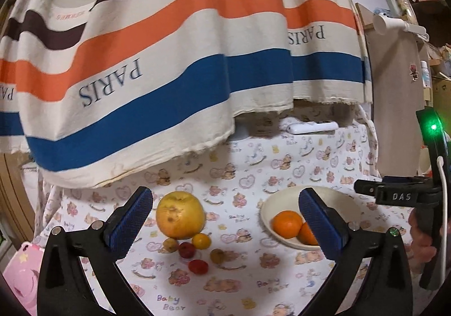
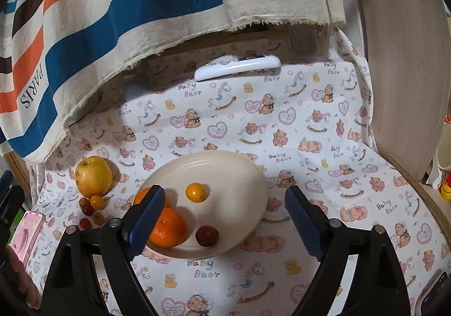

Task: Organize fruits
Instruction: 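Reach the left tool to the small red fruit and close on it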

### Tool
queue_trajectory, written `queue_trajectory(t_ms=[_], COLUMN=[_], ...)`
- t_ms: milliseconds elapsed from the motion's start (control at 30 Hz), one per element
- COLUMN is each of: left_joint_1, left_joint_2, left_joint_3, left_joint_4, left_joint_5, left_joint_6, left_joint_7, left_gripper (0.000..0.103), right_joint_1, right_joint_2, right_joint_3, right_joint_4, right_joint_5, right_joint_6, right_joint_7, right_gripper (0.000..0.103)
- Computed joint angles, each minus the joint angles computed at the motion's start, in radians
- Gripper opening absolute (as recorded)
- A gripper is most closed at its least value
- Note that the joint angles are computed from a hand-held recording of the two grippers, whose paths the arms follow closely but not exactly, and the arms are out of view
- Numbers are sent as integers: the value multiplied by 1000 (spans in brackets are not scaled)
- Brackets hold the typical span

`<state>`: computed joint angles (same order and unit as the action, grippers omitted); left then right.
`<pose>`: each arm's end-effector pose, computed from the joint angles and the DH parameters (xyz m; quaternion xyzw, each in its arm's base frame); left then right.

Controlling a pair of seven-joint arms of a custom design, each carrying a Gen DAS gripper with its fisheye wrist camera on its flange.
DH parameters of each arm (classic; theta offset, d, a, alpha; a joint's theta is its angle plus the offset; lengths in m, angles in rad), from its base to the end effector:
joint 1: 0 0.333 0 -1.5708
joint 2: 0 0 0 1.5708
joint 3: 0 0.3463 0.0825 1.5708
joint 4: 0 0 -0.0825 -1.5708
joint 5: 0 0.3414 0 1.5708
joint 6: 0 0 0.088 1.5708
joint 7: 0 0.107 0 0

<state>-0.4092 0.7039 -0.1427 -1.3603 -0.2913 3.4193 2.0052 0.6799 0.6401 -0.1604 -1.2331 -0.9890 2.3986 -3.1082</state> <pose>0.6734 -0.3270 0.5134 -0.3873 0.6803 -0.5154 0.3486 0.6369 0.4023 0.4979 -0.4670 0.7341 -0.3599 0.3368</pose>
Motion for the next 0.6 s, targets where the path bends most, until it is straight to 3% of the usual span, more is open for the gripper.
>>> queue_trajectory(t_ms=[100,333,600], left_joint_1=[16,22,-30], left_joint_2=[10,25,19], left_joint_3=[-14,-10,78], left_joint_4=[-11,0,18], left_joint_5=[-6,-2,-49], left_joint_6=[28,14,-68], left_joint_7=[-10,-15,-54], left_gripper=[103,103,103], right_joint_1=[0,5,11], right_joint_2=[9,31,53], right_joint_3=[1,-1,-4], right_joint_4=[11,43,72], right_joint_5=[7,21,46], right_joint_6=[-8,-25,-30], right_joint_7=[-9,-49,-102], right_gripper=[88,88,88])
